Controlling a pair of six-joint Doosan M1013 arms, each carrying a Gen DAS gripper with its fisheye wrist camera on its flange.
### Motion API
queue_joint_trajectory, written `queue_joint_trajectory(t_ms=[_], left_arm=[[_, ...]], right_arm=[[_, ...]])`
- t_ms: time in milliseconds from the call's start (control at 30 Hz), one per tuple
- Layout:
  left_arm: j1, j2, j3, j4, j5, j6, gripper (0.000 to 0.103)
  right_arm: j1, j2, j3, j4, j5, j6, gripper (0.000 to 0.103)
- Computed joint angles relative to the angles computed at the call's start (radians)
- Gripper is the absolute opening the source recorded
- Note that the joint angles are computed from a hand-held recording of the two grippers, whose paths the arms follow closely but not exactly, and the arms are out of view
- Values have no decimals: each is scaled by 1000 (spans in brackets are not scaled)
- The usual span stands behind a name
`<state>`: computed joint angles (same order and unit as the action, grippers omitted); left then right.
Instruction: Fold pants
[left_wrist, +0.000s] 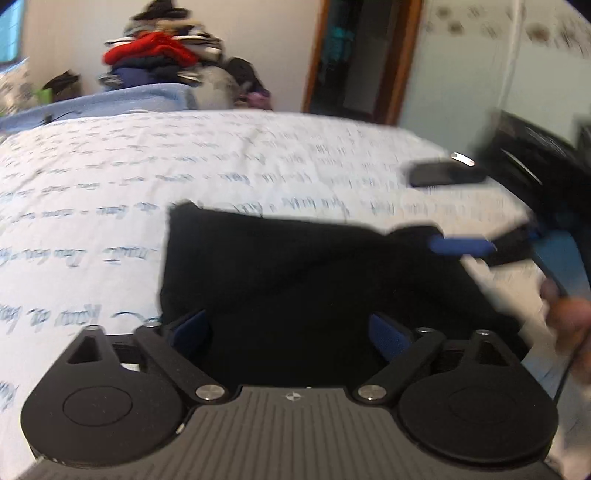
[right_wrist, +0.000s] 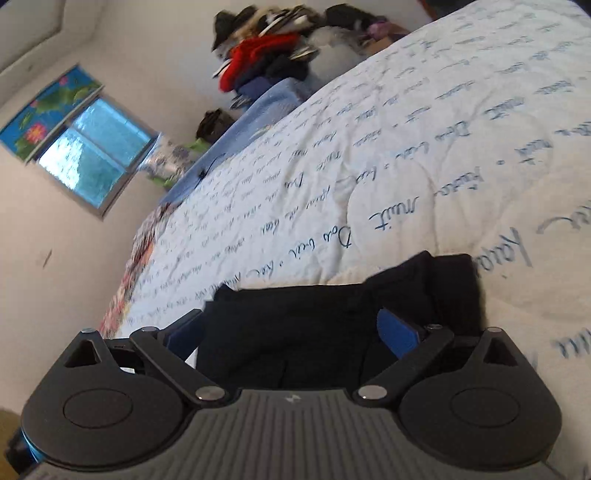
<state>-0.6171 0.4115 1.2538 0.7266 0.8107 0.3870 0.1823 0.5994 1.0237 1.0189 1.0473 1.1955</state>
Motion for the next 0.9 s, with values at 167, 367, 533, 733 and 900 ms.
queue_joint_trajectory(t_ms=[167,367,533,733,900], left_arm=[[-31,-64,77,75,-39,-155,97],[-38,-36,83,27,-39,-22,103],[-46,-48,64,39,-5,-61,97],[-60,-96,89,129,123,-188,100],[-36,-56,38,-6,262,-154,96]], right_arm=[[-39,-111,171,163,28,-193,100],[-40,-139,295,201,18,-283,100],[-38,-150,256,132,7,-171,100],[-10,-218,286,-123,-145,-226,100],[24,-238,326,-396,-277,-153,100]])
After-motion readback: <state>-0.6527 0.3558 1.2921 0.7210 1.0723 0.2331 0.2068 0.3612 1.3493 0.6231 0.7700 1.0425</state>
